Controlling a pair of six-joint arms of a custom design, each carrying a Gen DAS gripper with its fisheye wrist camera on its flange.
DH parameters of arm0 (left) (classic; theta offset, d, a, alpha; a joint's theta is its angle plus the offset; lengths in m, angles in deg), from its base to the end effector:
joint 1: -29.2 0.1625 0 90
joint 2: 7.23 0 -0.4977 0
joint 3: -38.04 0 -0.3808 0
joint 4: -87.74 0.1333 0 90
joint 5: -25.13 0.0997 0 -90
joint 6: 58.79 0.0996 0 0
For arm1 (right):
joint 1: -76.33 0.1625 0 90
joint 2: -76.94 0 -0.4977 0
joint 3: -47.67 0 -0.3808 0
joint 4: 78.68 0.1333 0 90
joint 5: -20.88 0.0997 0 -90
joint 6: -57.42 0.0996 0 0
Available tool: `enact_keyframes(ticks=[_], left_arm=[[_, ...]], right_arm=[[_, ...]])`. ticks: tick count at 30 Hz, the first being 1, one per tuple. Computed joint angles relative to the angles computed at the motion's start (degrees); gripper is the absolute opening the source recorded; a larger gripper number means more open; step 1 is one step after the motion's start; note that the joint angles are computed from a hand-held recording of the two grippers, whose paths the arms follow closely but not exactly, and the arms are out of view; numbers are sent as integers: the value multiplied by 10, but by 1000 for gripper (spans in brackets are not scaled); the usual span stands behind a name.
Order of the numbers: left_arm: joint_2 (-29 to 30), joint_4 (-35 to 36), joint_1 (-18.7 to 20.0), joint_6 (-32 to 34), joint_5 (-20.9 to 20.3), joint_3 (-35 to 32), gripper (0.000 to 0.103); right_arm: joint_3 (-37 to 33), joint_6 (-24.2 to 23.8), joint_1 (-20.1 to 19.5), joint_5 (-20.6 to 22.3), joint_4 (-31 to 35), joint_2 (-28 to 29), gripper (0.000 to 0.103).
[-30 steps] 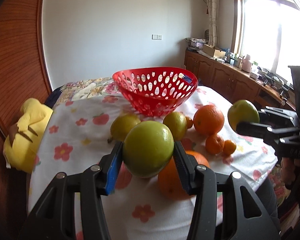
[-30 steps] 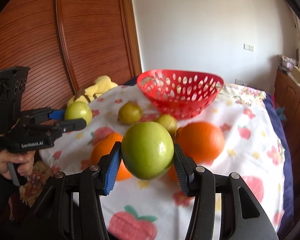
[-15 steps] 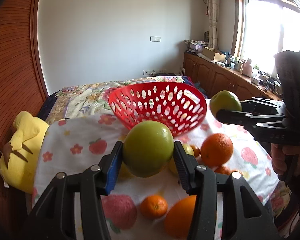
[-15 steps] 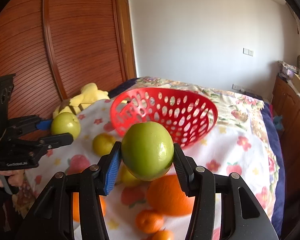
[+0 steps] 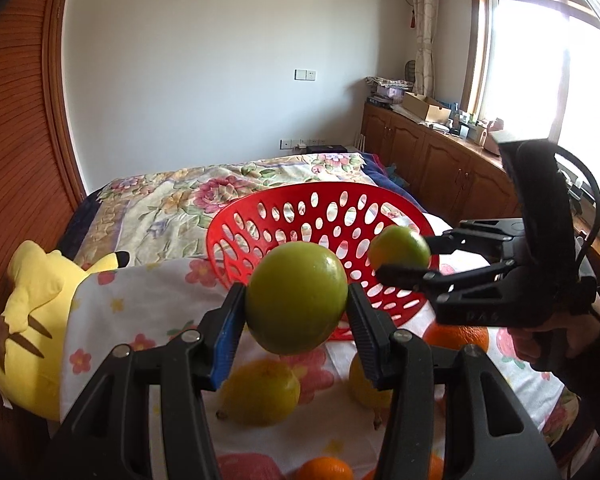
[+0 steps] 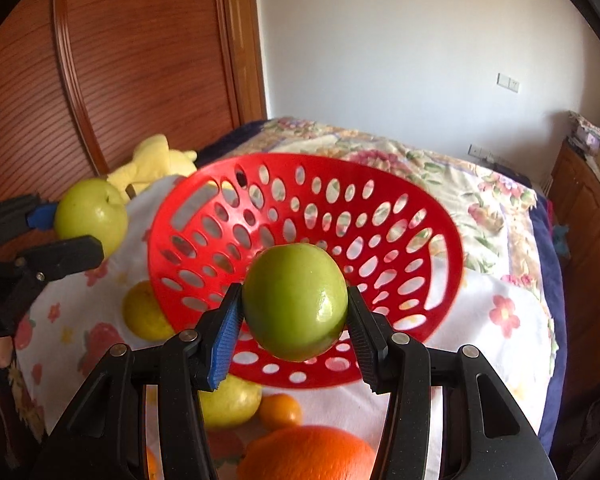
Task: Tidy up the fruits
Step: 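Carry both limes into the red basket and open both grippers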
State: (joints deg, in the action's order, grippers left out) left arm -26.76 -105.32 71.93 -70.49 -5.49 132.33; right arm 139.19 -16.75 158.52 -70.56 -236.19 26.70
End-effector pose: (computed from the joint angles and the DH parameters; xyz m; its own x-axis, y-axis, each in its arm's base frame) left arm -0.3516 -0.6230 -0.0359 -0.7630 -0.0259 -0.6458 0.5025 0.6048 -0.6179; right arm 0.0293 -0.7489 0.2486 -0.3870 -0.8149 0.4314 -0.9181 0.3837 -0.0989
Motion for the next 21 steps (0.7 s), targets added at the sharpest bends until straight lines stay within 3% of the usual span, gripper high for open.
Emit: enact_keyframes(ticks=[11, 21], left_arm=[[18, 36, 25, 21, -24, -57, 50], [25, 62, 33, 20, -28, -76, 50]], right_arm=[[-31, -6, 11, -51, 27, 26, 51], [-15, 6, 1, 4, 28, 0, 55]])
